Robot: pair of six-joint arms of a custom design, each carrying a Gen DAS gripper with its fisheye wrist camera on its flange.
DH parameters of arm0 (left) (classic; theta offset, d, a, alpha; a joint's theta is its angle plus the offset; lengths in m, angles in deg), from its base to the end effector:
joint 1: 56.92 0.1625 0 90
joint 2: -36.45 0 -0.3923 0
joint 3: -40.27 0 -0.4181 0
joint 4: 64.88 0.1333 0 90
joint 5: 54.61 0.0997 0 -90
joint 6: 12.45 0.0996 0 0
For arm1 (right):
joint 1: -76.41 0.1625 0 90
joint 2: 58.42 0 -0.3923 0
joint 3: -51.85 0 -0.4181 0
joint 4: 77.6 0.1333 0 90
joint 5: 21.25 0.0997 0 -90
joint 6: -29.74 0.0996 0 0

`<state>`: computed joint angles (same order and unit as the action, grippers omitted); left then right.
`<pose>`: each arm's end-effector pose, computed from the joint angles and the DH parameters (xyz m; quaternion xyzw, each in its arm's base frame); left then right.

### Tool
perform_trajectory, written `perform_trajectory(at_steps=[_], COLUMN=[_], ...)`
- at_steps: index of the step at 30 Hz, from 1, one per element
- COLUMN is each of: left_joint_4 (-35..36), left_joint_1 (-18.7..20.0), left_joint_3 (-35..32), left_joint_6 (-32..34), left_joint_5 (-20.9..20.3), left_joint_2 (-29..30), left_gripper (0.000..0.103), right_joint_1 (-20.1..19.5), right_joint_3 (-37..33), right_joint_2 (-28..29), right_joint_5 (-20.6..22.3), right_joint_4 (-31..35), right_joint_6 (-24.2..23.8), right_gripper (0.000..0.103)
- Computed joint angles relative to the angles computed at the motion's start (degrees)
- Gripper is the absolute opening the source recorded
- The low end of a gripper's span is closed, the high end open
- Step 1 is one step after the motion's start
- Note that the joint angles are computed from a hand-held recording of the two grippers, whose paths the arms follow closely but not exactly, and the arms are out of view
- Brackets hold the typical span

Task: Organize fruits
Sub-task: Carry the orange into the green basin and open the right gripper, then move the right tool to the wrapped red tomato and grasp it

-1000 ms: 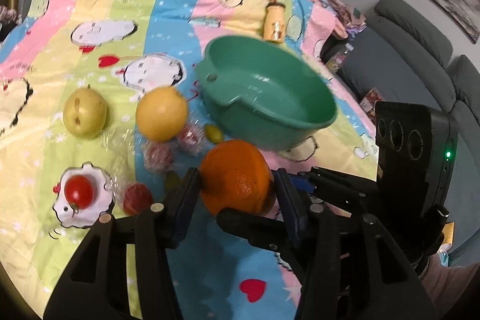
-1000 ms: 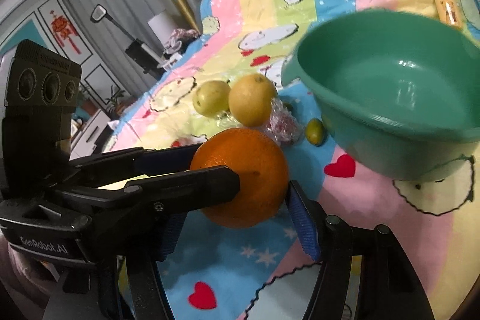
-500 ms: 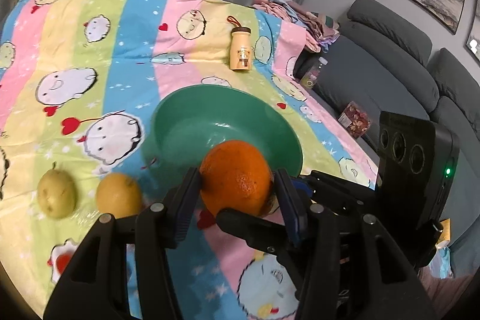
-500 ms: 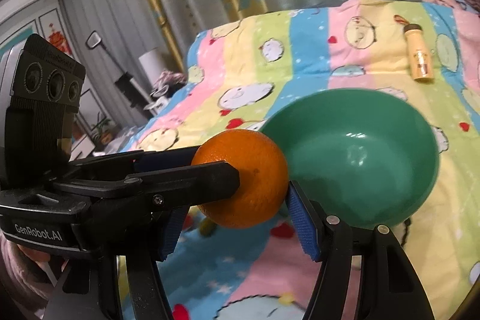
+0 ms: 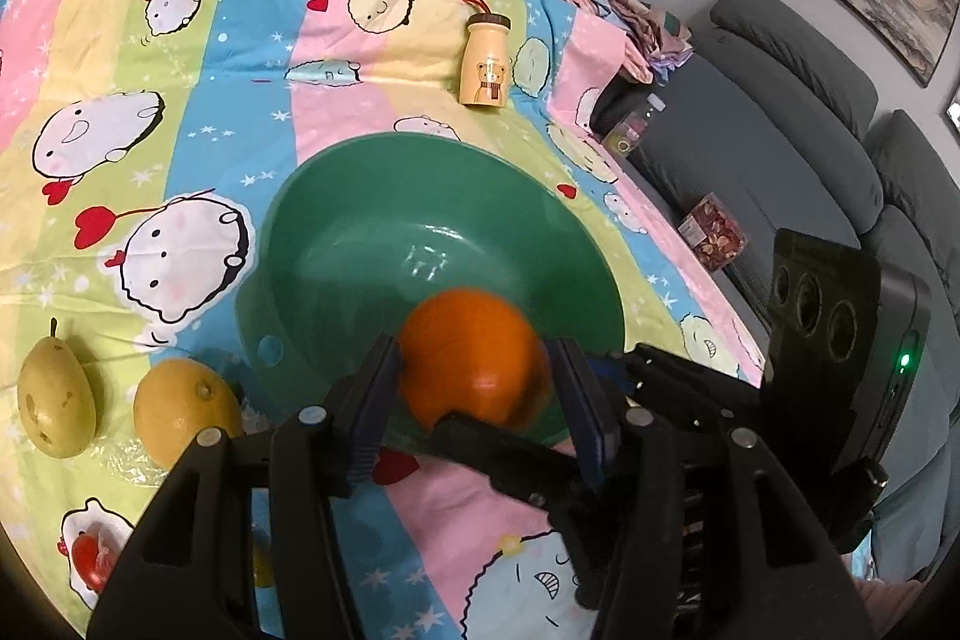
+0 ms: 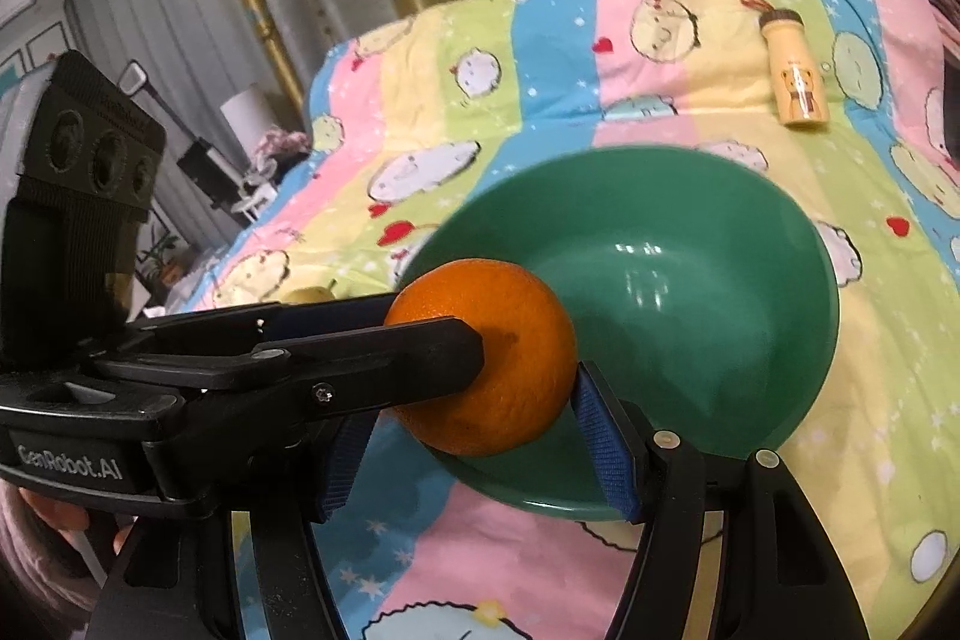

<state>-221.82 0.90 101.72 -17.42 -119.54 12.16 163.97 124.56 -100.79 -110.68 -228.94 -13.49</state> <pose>-0.2893 -0.7893 0.0425 0.1677 0.9300 -0.3046 0.1189 0.1006 -0.7924 0.1817 0.3371 -0.9027 0.2482 0.0993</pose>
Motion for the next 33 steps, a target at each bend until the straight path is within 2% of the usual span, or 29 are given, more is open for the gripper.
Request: perform_trajectory(at_steps=[1, 3, 4, 12, 21, 24, 33], left_joint_4=[0.00, -1.11, -2.04, -9.99, -18.42, -20.03, -20.08], left_joint_1=[-0.08, -0.20, -0.28, -1.16, -2.15, -2.17, -1.99], left_joint_3=[0.20, 1.30, 2.13, 11.43, 25.61, 29.79, 36.93], left_joint_6=[-0.03, -0.13, -0.15, -1.11, -5.96, -8.99, -14.96], left_joint_5=[0.25, 0.45, 0.45, 4.23, 15.51, 16.84, 19.72], left_joint_2=[-0.14, -0.87, -1.41, -7.82, -17.49, -19.96, -23.75], left_gripper=[0.058, 0.076, 0.077, 0.082, 0.087, 0.087, 0.087], right_joint_1=[-0.20, -0.41, -0.42, -1.66, -2.65, -2.53, -1.02], right_joint_3=[0.27, 1.10, 1.78, 5.84, 9.08, 9.65, 13.49], right_joint_2=[-0.38, -1.31, -1.86, -6.02, -8.58, -8.97, -10.47], right_joint_5=[0.84, 1.92, 1.89, 3.97, 3.48, 3.99, 3.76], right_joint_4=[-0.10, -0.56, -1.51, -3.33, -3.44, -2.54, -0.64], right_joint_6=[0.13, 0.53, 0.61, 2.86, 3.54, 3.57, -1.05], right_gripper=[0.070, 0.074, 0.077, 0.077, 0.078, 0.078, 0.078])
